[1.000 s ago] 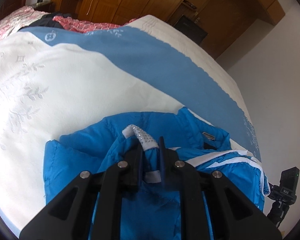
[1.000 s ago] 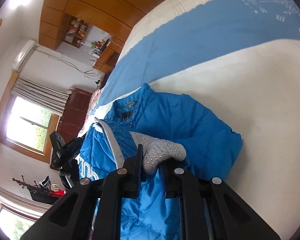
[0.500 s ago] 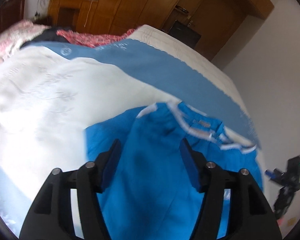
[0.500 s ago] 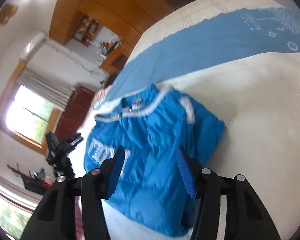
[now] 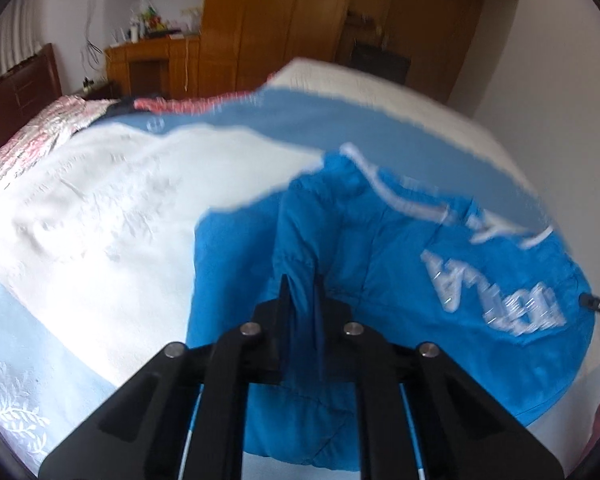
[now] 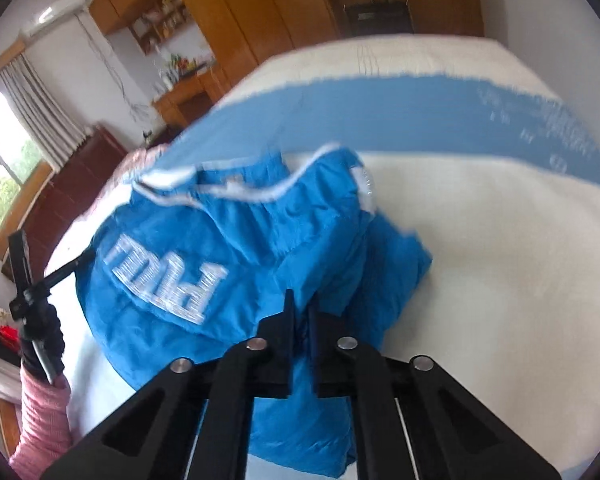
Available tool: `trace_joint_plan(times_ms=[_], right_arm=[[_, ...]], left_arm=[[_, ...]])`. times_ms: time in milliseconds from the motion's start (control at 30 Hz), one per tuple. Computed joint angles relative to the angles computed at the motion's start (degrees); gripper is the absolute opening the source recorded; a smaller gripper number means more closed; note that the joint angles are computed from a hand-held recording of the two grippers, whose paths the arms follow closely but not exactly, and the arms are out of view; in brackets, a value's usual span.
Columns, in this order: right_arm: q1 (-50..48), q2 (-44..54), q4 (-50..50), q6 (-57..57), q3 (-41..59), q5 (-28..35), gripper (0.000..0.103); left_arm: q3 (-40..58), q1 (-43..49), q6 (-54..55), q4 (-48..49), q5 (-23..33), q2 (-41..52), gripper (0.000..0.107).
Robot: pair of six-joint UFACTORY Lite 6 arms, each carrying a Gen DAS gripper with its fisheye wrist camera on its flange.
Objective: Fold large clothes
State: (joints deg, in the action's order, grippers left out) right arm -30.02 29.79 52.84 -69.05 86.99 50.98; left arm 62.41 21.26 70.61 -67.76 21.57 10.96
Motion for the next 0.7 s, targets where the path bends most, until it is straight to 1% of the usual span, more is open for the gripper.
trace_joint_plan(times_ms=[100, 167, 200, 233, 300, 367, 400, 467, 500, 567, 633, 700], right_arm=[[-1.20, -0.50, 3.35, -0.16, 2.36, 1.58, 0.004], [-0.50, 0.16, 3.86, 1.12, 3.95, 0.43, 0.004], [0.24, 0.86, 3.52, 1.74, 4.38, -1.66, 0.004], [1.31, 2.16, 2.52, 3.15, 5.26, -3.72, 0.004], [3.06, 5.66, -0.45, 6.79, 7.47, -6.55, 0.004], [4.15, 10.81, -4.26, 11.58, 11.78, -7.36, 0.004], [4.18, 14.19, -5.84, 13.43, 14.38, -6.44, 0.004], [3.84, 18.26, -5.27, 12.97, 16.28, -4.97, 0.005], [3.60, 19.14, -4.45, 11.78, 16.33, -4.84, 0.005], [3.41, 19.75, -3.74, 10.73, 16.02, -4.73, 0.005], [3.56, 19.96, -3.91, 10.87, 15.87, -5.22, 0.005], [3.82, 19.17, -3.87, 10.47, 14.84, -6.41, 0.006]], left_arm=[[1.41, 1.82, 2.88, -6.23, 3.09, -1.84, 0.007], [2.92, 1.48, 4.19, -7.76, 2.78, -1.29, 0.007], [3.82, 0.52, 4.42, -7.98, 1.30, -0.30, 0.007], [5.38, -0.66, 3.21, -6.82, -0.68, 1.74, 0.007], [9.55, -2.42, -3.59, -0.37, -2.69, 7.10, 0.007], [14.85, -2.89, -12.13, 8.14, -2.23, 13.91, 0.008], [17.38, -2.48, -13.36, 9.57, -0.89, 17.91, 0.009], [18.10, -2.03, -9.04, 5.97, -0.02, 20.44, 0.012], [17.00, -2.15, -4.98, 2.80, -1.03, 20.43, 0.013], [15.25, -2.87, -1.29, 0.27, -3.41, 19.72, 0.013], [13.69, -4.08, 1.41, -1.91, -6.19, 19.03, 0.014], [13.51, -4.63, -1.10, 0.38, -7.09, 18.73, 0.014]])
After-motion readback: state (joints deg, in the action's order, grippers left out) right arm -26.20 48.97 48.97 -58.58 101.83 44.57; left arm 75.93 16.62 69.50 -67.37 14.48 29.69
